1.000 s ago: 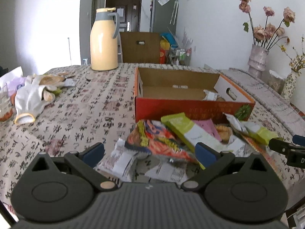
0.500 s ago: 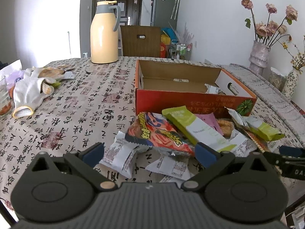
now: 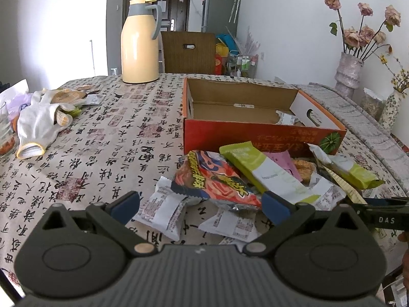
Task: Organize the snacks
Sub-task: 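Grasp the long orange wafer package with the right gripper and lift it, then grasp the red-and-blue chip bag with the left gripper while the right gripper holds the wafer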
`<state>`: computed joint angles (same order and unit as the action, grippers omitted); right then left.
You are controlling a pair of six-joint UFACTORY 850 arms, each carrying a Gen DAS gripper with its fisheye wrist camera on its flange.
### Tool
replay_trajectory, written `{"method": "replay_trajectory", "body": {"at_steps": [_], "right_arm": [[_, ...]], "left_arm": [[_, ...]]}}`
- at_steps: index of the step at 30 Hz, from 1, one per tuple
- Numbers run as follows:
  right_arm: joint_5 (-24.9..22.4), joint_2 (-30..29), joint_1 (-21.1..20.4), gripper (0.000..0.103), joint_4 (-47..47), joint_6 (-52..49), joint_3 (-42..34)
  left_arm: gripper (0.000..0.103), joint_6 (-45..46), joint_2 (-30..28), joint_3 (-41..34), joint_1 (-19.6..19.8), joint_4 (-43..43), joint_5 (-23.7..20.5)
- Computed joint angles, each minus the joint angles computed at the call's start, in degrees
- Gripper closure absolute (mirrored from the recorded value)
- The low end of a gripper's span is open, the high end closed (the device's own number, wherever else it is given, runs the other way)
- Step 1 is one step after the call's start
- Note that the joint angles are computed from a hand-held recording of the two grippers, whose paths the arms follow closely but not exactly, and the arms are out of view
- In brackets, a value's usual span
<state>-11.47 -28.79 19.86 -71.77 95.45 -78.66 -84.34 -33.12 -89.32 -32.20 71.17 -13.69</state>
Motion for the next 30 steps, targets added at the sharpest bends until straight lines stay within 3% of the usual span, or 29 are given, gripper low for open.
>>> {"method": "replay_trajectory", "body": {"at_steps": [3,9,23,30], "right_arm": [[-0.2,-1.0,0.0,0.053,3.6,-3.9,-1.0],[-2.4,-1.1,0.6,0.072,-3.9,3.2,-0.9],[-5.3,1.9,2.3,0.074,-30.1,28.7,2.0],[-6.5,2.1,2.5,0.074,-37.6,35.3,0.9]], "left_arm": [[0.000,2.3,-0.3,-0.3,0.3,-2.3,0.1],[0.000,5.8,-0.8,-0.8,0.8,-6.2,0.9],[0.000,3.7,-0.3,-1.5,0.8,-3.4,0.1],[0.000,22.8,-4.4,-9.8,0.9,-20.4,-4.8]]}}
